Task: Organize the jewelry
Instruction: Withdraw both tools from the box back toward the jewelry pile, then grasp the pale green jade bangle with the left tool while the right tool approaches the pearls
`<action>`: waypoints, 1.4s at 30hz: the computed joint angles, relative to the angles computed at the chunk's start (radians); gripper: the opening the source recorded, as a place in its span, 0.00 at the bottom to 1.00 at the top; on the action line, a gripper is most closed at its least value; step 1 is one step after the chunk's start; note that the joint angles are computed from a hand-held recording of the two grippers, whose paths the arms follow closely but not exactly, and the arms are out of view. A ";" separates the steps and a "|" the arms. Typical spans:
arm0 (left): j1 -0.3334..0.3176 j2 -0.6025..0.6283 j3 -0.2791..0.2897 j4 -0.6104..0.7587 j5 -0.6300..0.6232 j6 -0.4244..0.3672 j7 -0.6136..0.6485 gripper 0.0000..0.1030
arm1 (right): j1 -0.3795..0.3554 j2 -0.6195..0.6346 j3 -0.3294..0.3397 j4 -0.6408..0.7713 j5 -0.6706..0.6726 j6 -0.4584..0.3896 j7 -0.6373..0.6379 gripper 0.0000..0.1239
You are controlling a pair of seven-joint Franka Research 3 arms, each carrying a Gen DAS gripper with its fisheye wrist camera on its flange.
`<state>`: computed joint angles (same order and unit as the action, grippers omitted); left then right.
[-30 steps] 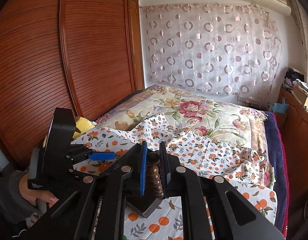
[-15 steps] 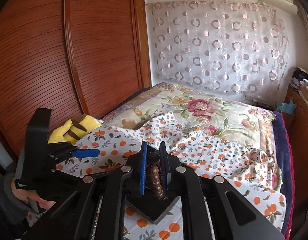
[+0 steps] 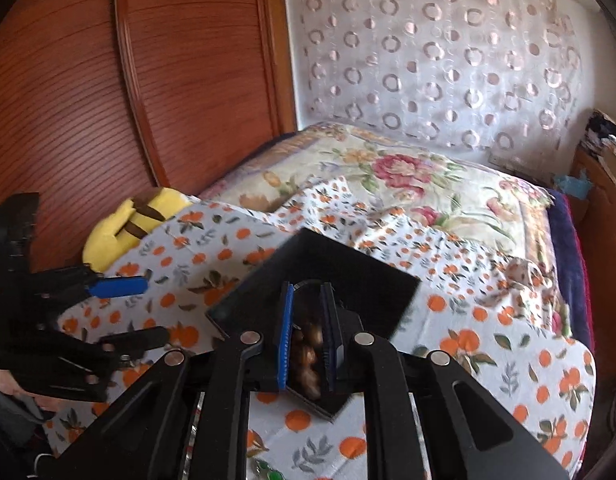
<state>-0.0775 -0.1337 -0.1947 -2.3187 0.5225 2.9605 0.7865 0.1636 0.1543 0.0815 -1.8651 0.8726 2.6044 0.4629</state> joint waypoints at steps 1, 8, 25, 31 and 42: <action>-0.002 -0.006 -0.001 -0.008 -0.002 0.000 -0.001 0.64 | -0.001 -0.007 -0.001 -0.012 0.004 0.008 -0.003 0.13; -0.023 -0.058 -0.008 -0.082 -0.034 0.029 0.017 0.64 | 0.001 -0.109 -0.019 -0.155 0.077 0.052 -0.056 0.15; -0.076 -0.136 -0.020 -0.197 -0.100 0.130 0.054 0.51 | 0.052 -0.323 -0.102 -0.476 0.179 0.111 -0.107 0.23; -0.084 -0.147 -0.028 -0.207 -0.130 0.126 0.085 0.39 | 0.071 -0.384 -0.122 -0.568 0.205 0.138 -0.123 0.29; -0.191 -0.064 0.065 -0.174 -0.312 0.123 0.225 0.26 | 0.090 -0.447 -0.156 -0.671 0.216 0.176 -0.135 0.33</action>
